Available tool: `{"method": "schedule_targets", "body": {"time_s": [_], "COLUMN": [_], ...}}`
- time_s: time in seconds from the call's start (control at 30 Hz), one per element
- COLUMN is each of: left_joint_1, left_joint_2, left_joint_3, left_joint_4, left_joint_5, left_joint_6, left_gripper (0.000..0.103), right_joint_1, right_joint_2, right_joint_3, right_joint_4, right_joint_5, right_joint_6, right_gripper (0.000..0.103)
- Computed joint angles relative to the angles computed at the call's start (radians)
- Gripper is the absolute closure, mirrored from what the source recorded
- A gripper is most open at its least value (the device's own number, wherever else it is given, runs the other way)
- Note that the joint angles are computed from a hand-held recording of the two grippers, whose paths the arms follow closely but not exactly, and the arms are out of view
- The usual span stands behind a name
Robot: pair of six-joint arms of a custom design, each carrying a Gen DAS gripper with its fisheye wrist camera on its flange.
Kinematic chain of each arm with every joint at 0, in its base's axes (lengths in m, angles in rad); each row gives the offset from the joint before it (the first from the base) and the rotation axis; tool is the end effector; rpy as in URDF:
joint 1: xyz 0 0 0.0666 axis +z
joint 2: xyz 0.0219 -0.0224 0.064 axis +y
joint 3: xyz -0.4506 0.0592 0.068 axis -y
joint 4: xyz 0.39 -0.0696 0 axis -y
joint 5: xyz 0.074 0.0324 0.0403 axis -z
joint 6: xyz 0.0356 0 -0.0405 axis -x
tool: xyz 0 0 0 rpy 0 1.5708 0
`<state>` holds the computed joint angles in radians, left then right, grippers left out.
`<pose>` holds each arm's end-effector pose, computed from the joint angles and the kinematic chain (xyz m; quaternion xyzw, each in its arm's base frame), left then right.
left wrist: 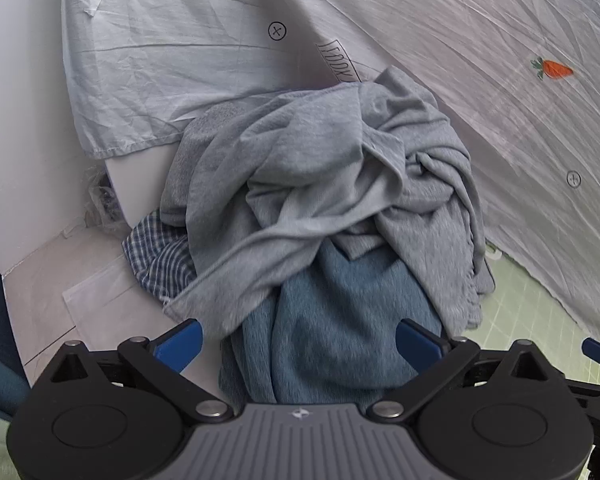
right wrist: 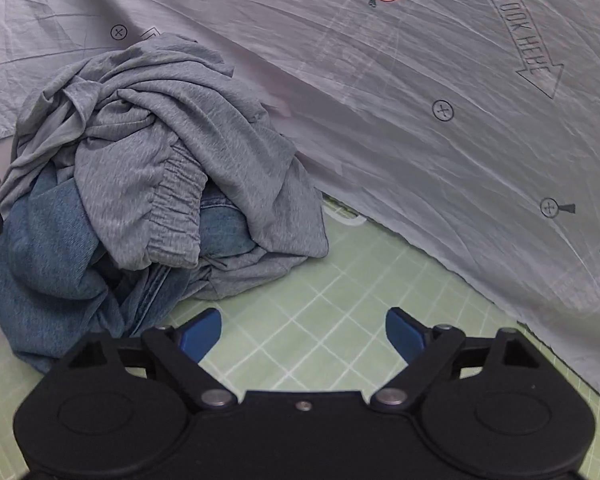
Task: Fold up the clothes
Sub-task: 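Grasp the grey sweatpants with the right tool while the left tool grasps them too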
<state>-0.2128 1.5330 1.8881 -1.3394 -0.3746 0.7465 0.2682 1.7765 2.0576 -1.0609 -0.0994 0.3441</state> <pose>0.4891 -0.0928 0.6297 -0.2999 0.8931 0.0271 0.3342 0.6094 0.1707 0.5889 -0.2960 0.8730 0.0312 0.3863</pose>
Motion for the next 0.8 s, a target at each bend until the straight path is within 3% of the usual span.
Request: {"method": "schedule_targets", "body": {"time_s": [0.2, 0.37, 0.4, 0.43, 0.47, 0.5, 0.53, 0.6, 0.67, 0.73, 0.8], "left_joint_1": [0.095, 0.112, 0.114, 0.115, 0.113, 0.109, 0.105, 0.092, 0.085, 0.092, 0.1], "left_joint_2": [0.083, 0.127, 0.133, 0.138, 0.14, 0.139, 0.138, 0.132, 0.125, 0.125, 0.126], "left_joint_3": [0.06, 0.096, 0.101, 0.107, 0.109, 0.11, 0.11, 0.106, 0.1, 0.099, 0.097], "left_joint_4": [0.09, 0.121, 0.126, 0.13, 0.13, 0.131, 0.132, 0.132, 0.135, 0.134, 0.137], "left_joint_5": [0.097, 0.091, 0.096, 0.101, 0.097, 0.09, 0.084, 0.06, 0.048, 0.059, 0.074], "left_joint_6": [-0.079, -0.121, -0.132, -0.142, -0.144, -0.149, -0.153, -0.169, -0.178, -0.16, -0.148], "left_gripper": [0.02, 0.033, 0.043, 0.048, 0.053, 0.06, 0.063, 0.068, 0.069, 0.066, 0.063], "right_joint_1": [0.046, 0.068, 0.068, 0.069, 0.07, 0.071, 0.073, 0.078, 0.077, 0.082, 0.092], "right_joint_2": [0.222, 0.304, 0.284, 0.266, 0.248, 0.231, 0.213, 0.18, 0.189, 0.191, 0.185], "right_joint_3": [0.281, 0.393, 0.356, 0.321, 0.288, 0.256, 0.224, 0.163, 0.191, 0.199, 0.175], "right_joint_4": [-0.057, -0.091, -0.061, -0.031, -0.003, 0.025, 0.056, 0.127, 0.094, 0.095, 0.144], "right_joint_5": [-0.026, -0.066, -0.059, -0.052, -0.045, -0.038, -0.026, 0.021, 0.0, -0.007, 0.012], "right_joint_6": [0.094, 0.16, 0.165, 0.17, 0.174, 0.179, 0.188, 0.225, 0.228, 0.254, 0.298], "right_gripper": [0.035, 0.044, 0.053, 0.067, 0.075, 0.097, 0.101, 0.101, 0.1, 0.075, 0.066]}}
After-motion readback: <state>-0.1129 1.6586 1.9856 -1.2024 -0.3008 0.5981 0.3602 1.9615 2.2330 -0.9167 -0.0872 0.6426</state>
